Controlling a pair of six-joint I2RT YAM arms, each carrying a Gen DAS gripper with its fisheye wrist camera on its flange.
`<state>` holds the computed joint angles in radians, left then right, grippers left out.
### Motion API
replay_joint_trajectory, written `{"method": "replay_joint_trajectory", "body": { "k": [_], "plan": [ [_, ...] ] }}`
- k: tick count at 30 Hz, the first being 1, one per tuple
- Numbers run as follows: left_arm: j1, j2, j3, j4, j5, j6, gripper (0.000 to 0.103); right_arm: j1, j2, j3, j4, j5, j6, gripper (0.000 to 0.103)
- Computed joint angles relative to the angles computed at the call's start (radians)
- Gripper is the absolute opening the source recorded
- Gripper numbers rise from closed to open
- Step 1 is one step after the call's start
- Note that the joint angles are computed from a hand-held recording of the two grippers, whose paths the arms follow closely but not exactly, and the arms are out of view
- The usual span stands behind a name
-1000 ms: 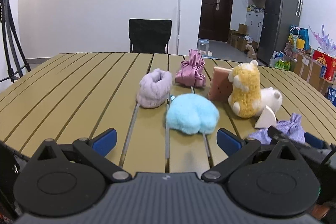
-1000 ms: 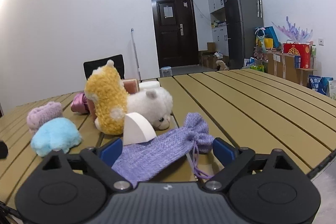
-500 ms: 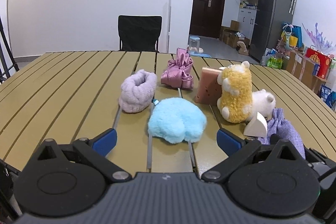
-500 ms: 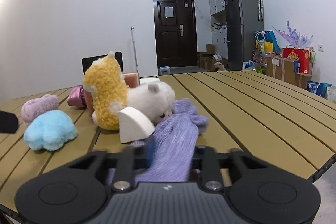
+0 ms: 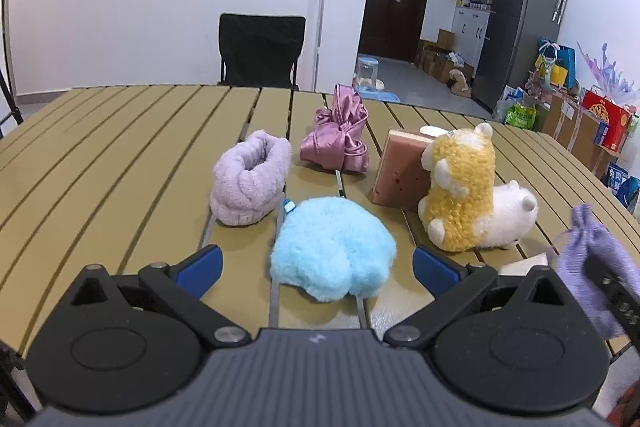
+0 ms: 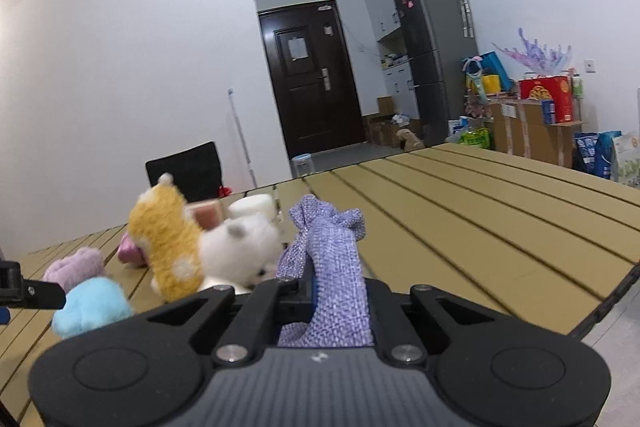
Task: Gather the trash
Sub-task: 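Grasp the light blue fluffy plush with the left gripper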
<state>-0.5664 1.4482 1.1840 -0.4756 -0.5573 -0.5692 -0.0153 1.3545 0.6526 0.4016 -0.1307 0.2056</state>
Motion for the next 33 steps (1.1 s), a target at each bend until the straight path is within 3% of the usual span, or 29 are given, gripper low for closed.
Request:
{"method": "replay_joint_trajectory", "body": {
  "k": [10,27,33],
  "plan": [
    [0.046,0.174,0.138,-0.049,0.055,0.03,0.103,-0.118,0.005,0.019,-0.024,-0.064,0.034,0.004],
    [0.033,0.325,0.262,-0.108,0.009,-0.02,0.103,-0.172,0.006,0.018,-0.03,-0.107,0.025,0.004],
    [0.027,0.309,0.242,-0.088,0.001,-0.025,0.087,-0.167,0.007,0.02,-0.032,-0.104,0.028,0.004]
  ]
}}
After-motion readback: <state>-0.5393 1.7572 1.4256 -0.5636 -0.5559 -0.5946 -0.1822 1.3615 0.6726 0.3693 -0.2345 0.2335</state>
